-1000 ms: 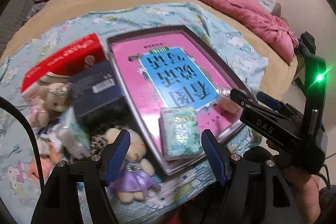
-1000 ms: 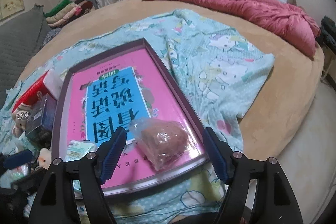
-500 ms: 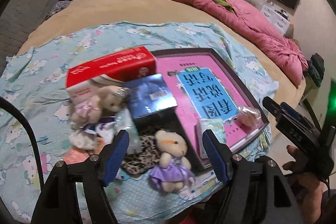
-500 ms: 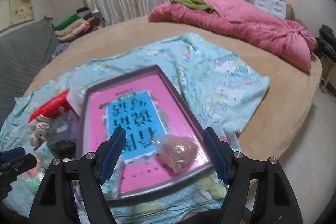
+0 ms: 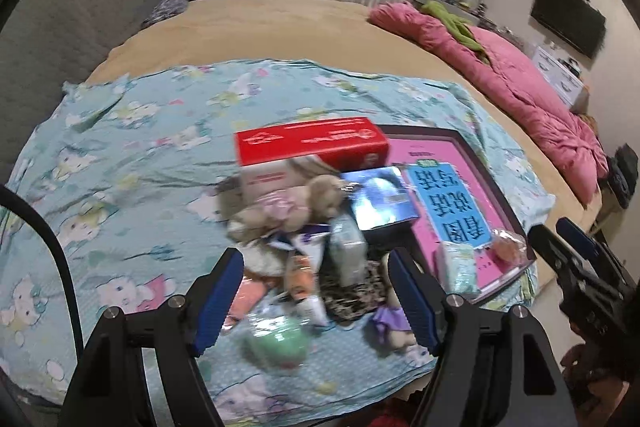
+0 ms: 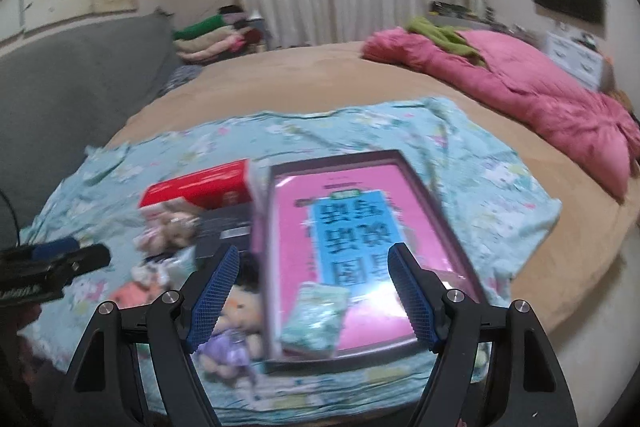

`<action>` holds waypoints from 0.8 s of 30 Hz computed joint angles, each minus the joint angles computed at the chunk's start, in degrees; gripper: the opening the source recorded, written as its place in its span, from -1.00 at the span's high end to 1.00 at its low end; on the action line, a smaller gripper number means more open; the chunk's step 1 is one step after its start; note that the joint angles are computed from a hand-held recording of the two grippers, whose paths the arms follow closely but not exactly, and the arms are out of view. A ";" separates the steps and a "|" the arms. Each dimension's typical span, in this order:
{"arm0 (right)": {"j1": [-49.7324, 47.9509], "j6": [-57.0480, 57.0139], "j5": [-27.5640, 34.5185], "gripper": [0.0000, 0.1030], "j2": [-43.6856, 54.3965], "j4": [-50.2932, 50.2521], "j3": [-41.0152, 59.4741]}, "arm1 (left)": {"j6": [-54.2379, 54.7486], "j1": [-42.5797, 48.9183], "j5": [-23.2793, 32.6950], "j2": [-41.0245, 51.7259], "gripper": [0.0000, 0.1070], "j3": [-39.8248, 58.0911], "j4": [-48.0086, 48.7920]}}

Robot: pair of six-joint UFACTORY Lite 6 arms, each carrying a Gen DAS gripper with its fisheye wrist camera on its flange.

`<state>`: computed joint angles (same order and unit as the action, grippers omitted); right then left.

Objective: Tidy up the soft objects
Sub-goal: 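Move both open tools back over the pile of items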

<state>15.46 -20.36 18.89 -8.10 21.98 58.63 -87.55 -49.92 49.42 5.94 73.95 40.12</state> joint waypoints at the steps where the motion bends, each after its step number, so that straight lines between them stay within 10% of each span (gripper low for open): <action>1: 1.58 2.50 0.16 -0.52 -0.34 -2.56 -0.04 | -0.24 0.15 0.00 -0.95 -0.39 -1.10 0.02; 24: 19.47 30.58 1.27 -0.52 -0.93 -34.33 -2.31 | -9.99 -5.29 2.72 -13.44 -0.39 -16.07 -0.74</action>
<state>34.93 10.21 20.16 -9.03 -12.36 56.31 -97.53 -55.21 52.13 -7.50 57.88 39.38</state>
